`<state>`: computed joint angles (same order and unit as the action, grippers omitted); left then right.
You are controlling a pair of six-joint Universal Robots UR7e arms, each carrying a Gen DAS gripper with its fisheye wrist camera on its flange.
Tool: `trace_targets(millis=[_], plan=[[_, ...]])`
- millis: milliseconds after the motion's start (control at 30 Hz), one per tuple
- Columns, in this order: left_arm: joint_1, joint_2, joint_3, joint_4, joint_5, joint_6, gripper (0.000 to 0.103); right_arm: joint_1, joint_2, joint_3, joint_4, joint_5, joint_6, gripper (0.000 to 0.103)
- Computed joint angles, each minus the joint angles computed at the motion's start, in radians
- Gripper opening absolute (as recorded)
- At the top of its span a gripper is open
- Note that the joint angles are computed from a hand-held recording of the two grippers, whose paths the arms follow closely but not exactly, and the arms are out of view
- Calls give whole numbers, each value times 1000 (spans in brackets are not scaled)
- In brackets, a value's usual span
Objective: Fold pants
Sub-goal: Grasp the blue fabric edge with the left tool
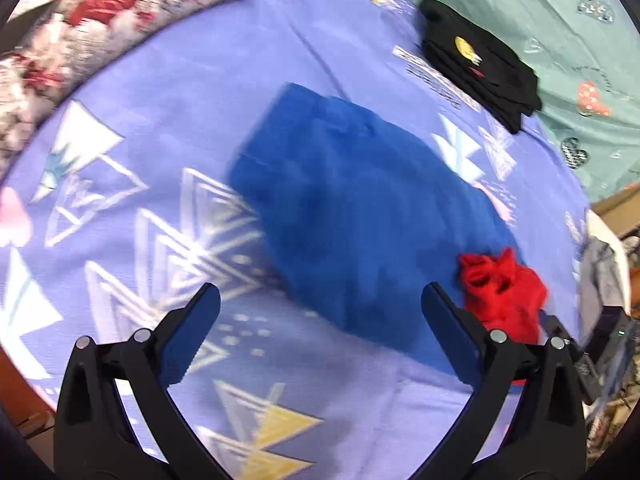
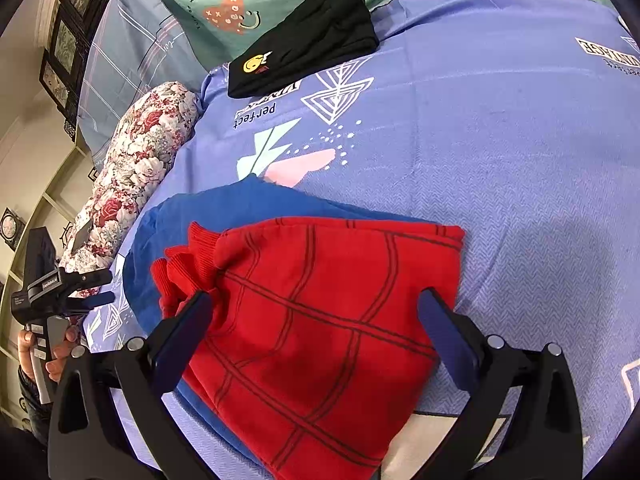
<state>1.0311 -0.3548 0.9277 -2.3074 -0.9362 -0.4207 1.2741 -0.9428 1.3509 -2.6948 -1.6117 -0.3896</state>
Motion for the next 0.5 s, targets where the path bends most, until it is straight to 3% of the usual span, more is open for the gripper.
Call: trace_targets(millis=[133,200,267,433,500], plan=[[-2,2,2,33,105,-17,101,15,5,2,-7,-49,-23,102],[5,2,-3,48,92,-18,101,27,2,8,-4,-91,-38,102],[10,0,-6,52,83,-24,101,51,0,18,-2,-179,-54,102],[26,7,-31,53,29,-47,101,100,14,75,-106,-366,-221,102],[28,13,-39,54,7,-49,101,99,35,38,-18,-396,-204,102]])
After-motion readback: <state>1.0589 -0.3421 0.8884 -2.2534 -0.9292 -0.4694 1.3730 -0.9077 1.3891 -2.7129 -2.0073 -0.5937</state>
